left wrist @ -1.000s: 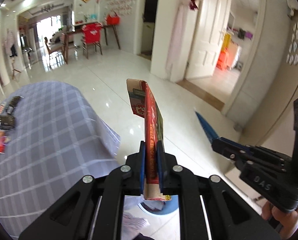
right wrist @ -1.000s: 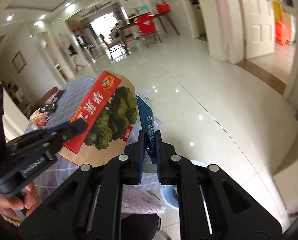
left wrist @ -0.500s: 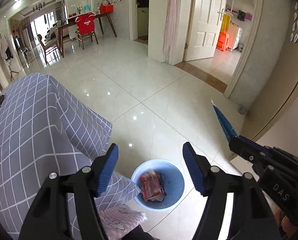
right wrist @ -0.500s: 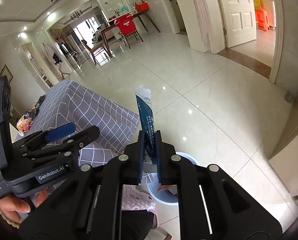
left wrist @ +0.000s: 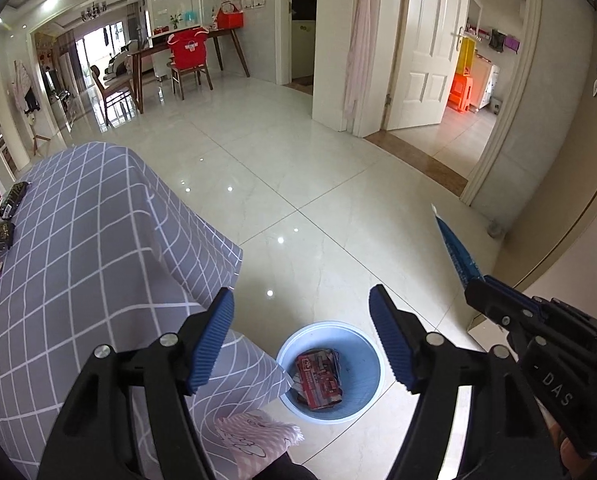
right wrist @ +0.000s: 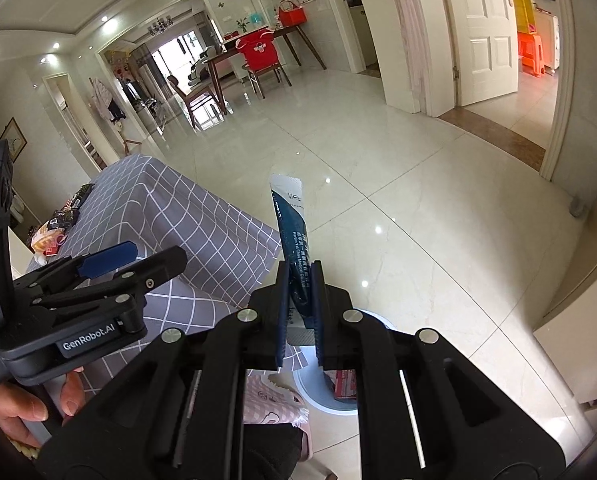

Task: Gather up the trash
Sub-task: 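Open the left tool over the blue bucket while the right tool drops the toothpaste tube, then move both tools back over the table toward the black snack bags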

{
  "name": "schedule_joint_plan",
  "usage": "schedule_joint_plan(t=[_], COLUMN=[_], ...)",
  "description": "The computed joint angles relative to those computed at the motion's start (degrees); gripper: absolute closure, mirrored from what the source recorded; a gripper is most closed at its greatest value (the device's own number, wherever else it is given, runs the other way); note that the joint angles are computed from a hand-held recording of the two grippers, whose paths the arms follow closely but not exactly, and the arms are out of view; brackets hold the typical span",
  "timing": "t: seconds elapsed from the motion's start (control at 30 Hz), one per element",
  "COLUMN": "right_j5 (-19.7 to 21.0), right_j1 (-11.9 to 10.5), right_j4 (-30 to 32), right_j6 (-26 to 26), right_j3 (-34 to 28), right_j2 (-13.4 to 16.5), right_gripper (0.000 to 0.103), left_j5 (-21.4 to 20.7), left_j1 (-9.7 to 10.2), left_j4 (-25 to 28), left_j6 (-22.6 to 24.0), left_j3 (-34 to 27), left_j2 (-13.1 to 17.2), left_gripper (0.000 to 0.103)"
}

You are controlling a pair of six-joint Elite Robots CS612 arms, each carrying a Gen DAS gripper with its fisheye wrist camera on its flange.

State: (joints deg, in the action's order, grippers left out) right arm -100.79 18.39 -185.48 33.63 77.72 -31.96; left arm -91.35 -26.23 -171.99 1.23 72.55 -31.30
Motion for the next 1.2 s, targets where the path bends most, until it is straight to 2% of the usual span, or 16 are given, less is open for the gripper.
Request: schedule_joint_plan(t=[0.2, 0.3, 0.33, 0.37, 0.57, 0.87, 1.03, 1.2], right_j5=[-1.87, -2.35, -2.75, -3.30, -3.67, -3.34, -1.24, 1.56], right_j1=[0.32, 0.39, 0.43, 0.54, 0.84, 2.05, 3.13, 4.39], right_j4=[0.34, 1.05, 1.03, 0.94, 1.21, 1.27, 2.39, 5.57], right_j6=[-1.88, -1.89, -1.95, -2.02, -2.40, -4.49, -6.92, -9.82], right_j3=[-1.31, -1.98, -2.01, -2.13, -2.52, -4.92, -9.10, -15.96], right_j2=[0.61, 0.92, 0.92, 0.98, 0.96, 1.26, 2.57, 5.14], right_gripper=[0.089, 0.069, 0.056, 0.054, 0.054, 0.054, 0.053, 0.053], left_j5=[0.39, 0.49, 0.42, 0.50, 0.24, 0.63, 1.71, 2.88], left_j1=[0.30, 0.52, 0.62, 0.70, 1.36, 2.47, 4.43, 7.60], left_j4=[-0.60, -0.95, -1.01, -1.12, -1.39, -4.77, -7.20, -8.49], left_j6=[-0.85, -1.05, -1.07, -1.12, -1.42, -2.40, -4.24, -8.11], left_j3=[0.10, 0.23, 0.28, 0.35, 0.80, 3.10, 4.47, 4.90], left_j2=[-0.29, -0.45, -0.53, -0.61, -1.15, -2.74, -3.95, -4.68], left_gripper=[0.033, 0.033, 0.033, 0.032, 0.031, 0.031, 0.031, 0.030])
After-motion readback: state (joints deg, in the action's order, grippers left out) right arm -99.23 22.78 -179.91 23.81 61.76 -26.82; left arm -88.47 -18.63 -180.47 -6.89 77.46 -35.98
